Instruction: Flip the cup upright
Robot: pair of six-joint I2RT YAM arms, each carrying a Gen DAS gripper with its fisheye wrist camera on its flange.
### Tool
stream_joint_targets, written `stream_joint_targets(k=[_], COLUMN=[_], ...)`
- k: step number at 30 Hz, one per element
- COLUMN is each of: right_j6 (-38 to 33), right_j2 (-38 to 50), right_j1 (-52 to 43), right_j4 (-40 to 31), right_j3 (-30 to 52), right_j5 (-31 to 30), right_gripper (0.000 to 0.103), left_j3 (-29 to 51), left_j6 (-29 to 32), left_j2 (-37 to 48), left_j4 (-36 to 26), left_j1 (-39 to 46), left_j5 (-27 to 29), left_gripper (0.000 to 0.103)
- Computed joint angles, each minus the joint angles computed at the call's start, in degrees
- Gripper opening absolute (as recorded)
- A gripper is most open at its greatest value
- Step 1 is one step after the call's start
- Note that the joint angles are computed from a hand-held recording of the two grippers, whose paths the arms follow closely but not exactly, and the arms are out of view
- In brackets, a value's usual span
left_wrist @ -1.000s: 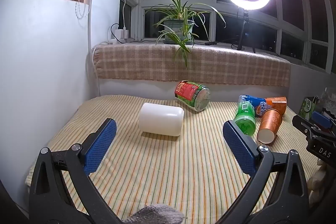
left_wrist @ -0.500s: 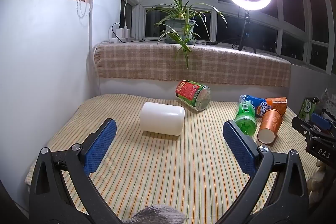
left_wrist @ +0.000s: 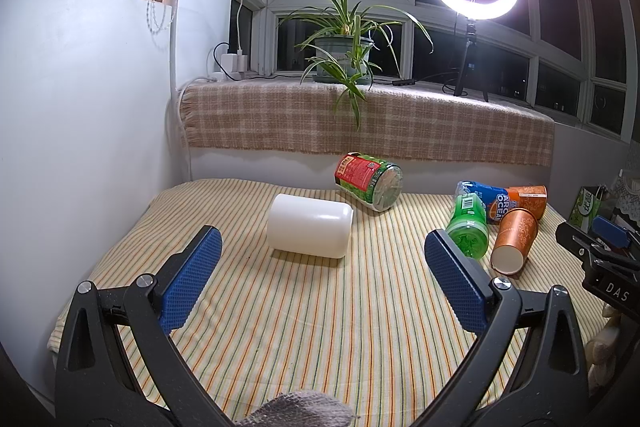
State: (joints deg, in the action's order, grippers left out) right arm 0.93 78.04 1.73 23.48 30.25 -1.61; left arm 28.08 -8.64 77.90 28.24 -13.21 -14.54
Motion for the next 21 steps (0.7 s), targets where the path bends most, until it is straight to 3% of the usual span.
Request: stream_joint_targets(k=[21], right_j6=[0.19], right_j2=[0.29], right_j1=[0.15], right_j4=[-0.21], right_j3=[0.21], right_j5=[0.12], right_gripper=[0.083], left_j3=[0.05], left_j6=[-0.09], left_j2=[0.0], left_j4=[-0.14], left_j1=[0.05], left_j5=[0.13], left_gripper=[0.103])
